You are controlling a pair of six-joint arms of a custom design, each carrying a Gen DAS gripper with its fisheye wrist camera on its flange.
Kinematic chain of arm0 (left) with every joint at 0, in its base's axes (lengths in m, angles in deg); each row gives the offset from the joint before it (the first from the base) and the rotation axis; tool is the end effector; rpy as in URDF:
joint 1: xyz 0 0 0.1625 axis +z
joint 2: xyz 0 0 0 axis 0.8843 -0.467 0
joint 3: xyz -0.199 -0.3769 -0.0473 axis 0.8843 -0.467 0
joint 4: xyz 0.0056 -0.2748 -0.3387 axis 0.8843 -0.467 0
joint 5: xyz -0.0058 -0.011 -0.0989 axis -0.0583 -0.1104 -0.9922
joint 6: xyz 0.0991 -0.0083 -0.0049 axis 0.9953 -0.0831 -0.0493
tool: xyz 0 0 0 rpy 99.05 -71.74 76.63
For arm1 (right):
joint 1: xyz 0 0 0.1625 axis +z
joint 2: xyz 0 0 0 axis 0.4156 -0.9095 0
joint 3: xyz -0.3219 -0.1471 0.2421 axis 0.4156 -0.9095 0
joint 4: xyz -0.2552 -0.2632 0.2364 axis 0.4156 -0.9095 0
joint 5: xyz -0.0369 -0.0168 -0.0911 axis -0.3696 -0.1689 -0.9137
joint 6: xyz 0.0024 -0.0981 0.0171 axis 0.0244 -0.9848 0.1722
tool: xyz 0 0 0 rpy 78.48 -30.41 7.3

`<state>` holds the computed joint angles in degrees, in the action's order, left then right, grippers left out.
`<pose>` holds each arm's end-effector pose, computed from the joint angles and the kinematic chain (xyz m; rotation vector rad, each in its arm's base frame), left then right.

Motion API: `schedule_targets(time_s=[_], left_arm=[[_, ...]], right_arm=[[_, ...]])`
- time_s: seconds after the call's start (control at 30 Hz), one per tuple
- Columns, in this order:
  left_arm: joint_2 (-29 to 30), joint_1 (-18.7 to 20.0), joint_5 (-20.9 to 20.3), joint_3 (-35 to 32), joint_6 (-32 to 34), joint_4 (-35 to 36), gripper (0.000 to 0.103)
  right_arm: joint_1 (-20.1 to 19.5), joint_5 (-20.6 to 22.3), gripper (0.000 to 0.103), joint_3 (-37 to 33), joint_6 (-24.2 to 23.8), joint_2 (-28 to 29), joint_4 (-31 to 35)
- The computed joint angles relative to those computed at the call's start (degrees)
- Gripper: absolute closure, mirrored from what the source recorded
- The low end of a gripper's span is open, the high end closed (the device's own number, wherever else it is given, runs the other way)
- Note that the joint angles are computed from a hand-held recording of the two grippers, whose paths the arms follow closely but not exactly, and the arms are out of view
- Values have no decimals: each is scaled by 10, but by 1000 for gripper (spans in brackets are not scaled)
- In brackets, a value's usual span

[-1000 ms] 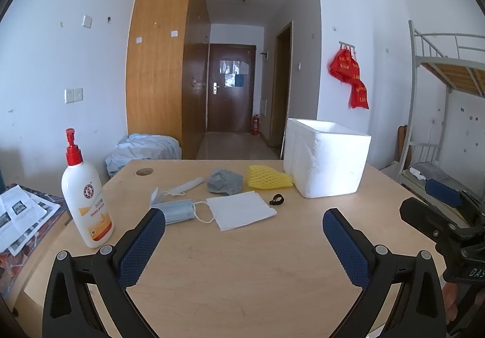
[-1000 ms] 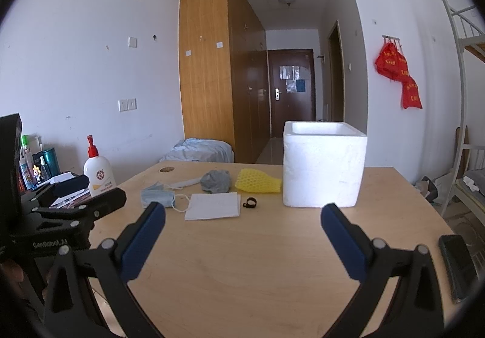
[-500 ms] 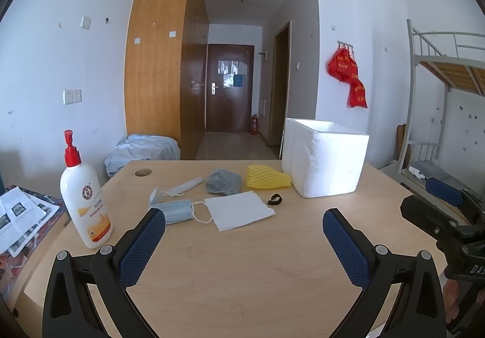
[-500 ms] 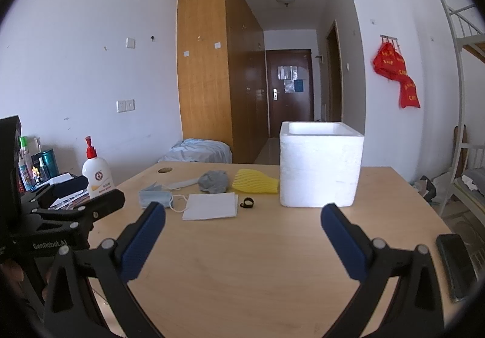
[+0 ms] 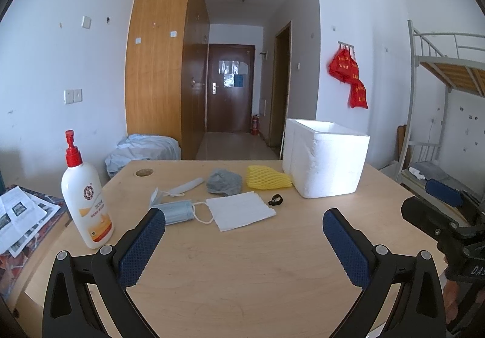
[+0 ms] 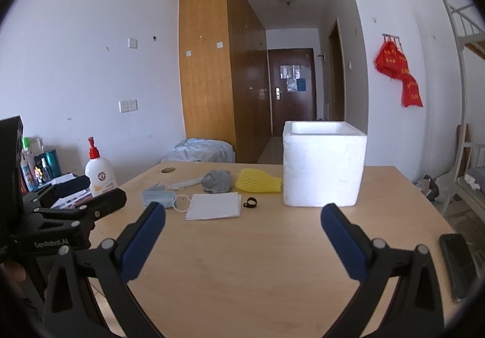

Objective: Organize soft objects

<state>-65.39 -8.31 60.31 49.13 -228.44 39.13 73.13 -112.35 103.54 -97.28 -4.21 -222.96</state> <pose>-0.1685 -0.5914 0.1602 0.4314 1.9513 -1.4638 0.2238 -0.6262 0.0856 1.1465 -2.2696 1.3455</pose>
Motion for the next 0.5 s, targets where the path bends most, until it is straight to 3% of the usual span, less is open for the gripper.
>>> schedule_targets(time_s=[0.5], left_arm=[[1, -1, -5, -13, -7, 15, 0]], right_arm=[[11, -10, 0, -36, 0, 12, 27]])
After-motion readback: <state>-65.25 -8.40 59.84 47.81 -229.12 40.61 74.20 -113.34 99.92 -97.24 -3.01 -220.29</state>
